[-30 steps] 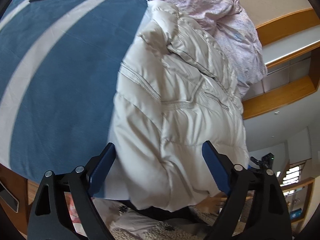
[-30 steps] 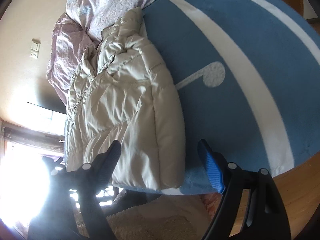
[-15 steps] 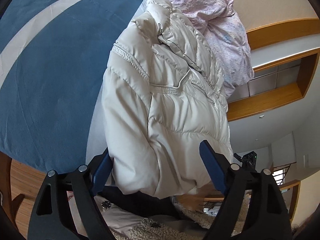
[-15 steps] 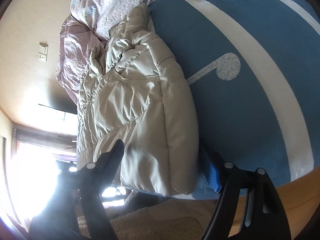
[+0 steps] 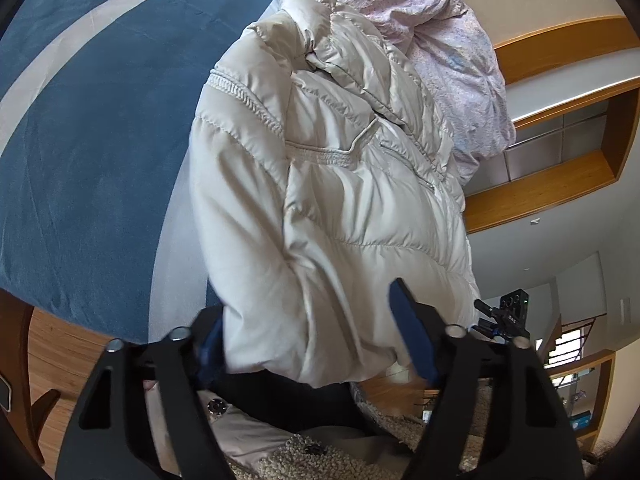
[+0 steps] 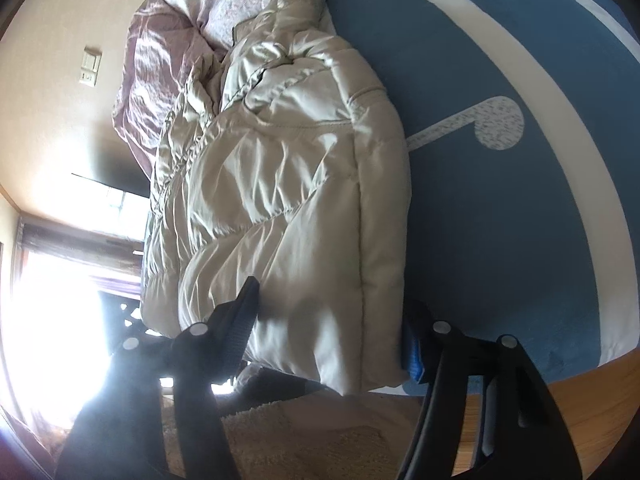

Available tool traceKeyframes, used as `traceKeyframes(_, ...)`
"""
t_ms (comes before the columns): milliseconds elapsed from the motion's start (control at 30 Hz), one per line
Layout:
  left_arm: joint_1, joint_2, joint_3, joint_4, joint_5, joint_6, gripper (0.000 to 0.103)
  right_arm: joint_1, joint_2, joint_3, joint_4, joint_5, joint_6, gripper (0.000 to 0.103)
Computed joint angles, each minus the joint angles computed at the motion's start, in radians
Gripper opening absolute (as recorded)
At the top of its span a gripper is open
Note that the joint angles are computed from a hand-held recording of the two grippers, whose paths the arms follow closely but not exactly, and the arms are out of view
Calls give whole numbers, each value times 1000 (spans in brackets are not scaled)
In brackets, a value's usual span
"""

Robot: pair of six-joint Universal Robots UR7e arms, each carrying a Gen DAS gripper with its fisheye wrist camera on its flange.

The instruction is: Fold large clothes

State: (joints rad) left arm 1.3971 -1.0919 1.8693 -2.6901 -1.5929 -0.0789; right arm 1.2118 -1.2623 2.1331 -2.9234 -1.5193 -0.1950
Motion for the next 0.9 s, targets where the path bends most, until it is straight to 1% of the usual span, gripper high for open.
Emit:
traceKeyframes(67, 2, 0, 4, -4, -3, -7, 62, -1, 2, 2, 0, 7, -9, 59)
traceKeyframes(167, 10, 1, 8, -17, -16, -13, 57, -3, 1, 6, -4, 12, -16, 59)
traceKeyframes(200, 14, 2, 9, -23, -22, -19, 55, -5, 0, 8, -5, 12, -18, 57)
traceKeyframes(233, 18, 2, 12, -32, -22, -30, 48, -5, 1, 10, -10, 6, -17, 54)
traceKeyframes(267, 20, 2, 14, -38, -16, -43, 39, -4, 2, 11, -14, -1, -16, 46)
traceKeyframes(300, 23, 3, 14, -41, -13, -56, 35, -4, 2, 12, -14, -5, -18, 36)
traceKeyframes(333, 26, 3, 14, -45, -13, -65, 30, -7, -1, 17, -17, 0, -22, 33)
traceKeyframes(367, 28, 3, 14, -50, -16, -69, 26, -6, -2, 20, -24, -1, -23, 27)
traceKeyframes(400, 28, 2, 15, -57, -16, -70, 25, -4, -4, 24, -34, -4, -22, 24)
traceKeyframes(467, 16, -1, 20, -73, 3, -63, 20, 4, -3, 29, -57, -8, -22, 20)
traceKeyframes(533, 0, -7, 25, -89, 28, -52, 18, 17, -5, 35, -83, -22, -22, 19)
traceKeyframes(667, -10, -19, 30, -115, 33, -54, 16, 39, -11, 42, -122, -40, -21, 16)
traceKeyframes(900, -31, -37, 41, -156, 57, -55, 15, 68, -25, 58, -220, -15, -22, 15)
